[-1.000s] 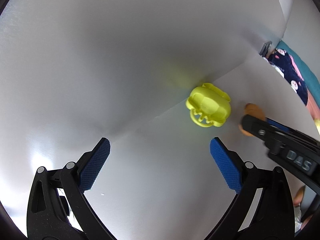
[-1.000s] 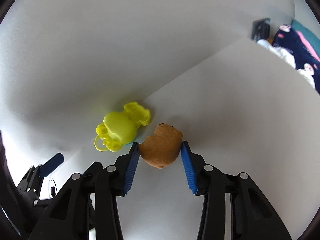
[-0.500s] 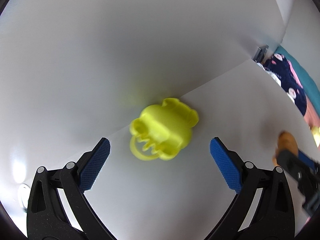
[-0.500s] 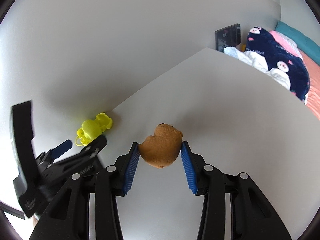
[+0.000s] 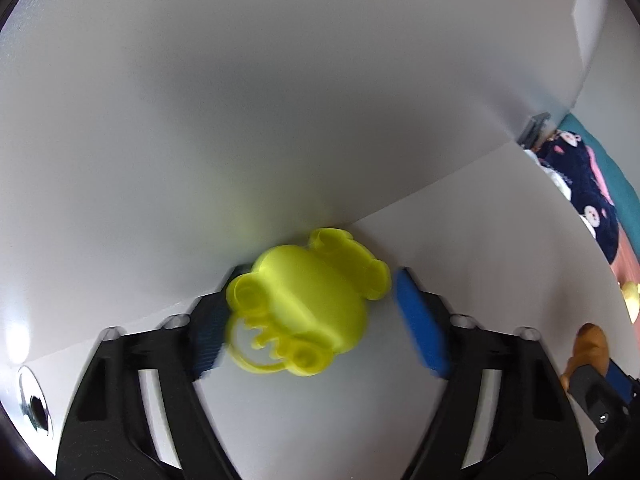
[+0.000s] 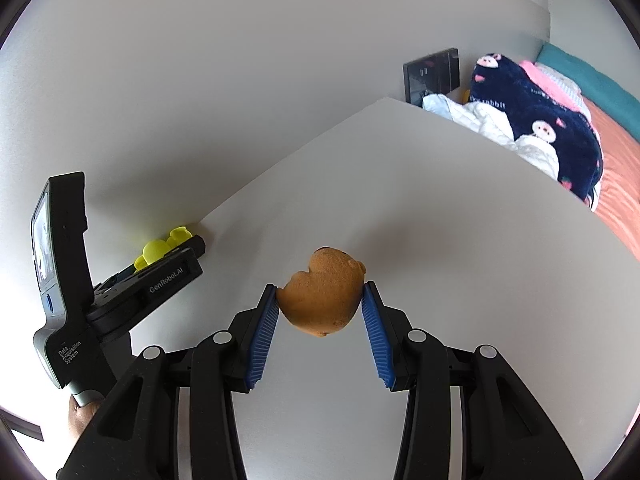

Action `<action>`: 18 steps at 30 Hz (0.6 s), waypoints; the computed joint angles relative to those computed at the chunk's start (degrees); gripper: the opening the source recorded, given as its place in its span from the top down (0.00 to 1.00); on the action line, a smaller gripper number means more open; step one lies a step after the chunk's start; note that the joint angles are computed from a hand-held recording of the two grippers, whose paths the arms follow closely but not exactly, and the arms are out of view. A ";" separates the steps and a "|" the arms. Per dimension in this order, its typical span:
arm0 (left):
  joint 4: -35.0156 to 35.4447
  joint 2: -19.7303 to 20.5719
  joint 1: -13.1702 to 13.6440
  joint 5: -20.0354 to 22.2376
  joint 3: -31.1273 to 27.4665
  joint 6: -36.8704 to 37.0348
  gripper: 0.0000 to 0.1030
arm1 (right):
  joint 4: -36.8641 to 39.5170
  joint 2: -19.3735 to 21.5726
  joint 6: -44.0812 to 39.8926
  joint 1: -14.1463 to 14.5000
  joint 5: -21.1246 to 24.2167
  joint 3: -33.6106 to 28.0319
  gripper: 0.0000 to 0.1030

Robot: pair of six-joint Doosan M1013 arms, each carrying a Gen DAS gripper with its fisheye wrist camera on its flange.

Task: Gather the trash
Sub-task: 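Grasp the yellow plastic toy with the left gripper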

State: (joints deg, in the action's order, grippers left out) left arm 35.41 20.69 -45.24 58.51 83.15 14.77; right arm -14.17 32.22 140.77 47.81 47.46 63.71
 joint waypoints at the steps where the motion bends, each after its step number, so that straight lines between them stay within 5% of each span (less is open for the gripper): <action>1: 0.20 0.07 -0.05 -0.16 -0.03 0.25 0.31 | 0.35 -0.07 0.21 -0.07 -0.14 0.22 0.57; 7: -1.58 -1.05 0.11 -4.58 1.31 2.03 0.32 | 3.64 -1.27 0.84 -0.67 -2.47 2.41 0.57; 18: -1.35 0.12 -2.51 -6.49 -1.24 6.38 0.32 | 0.95 -4.03 4.22 -0.26 -2.06 5.34 0.57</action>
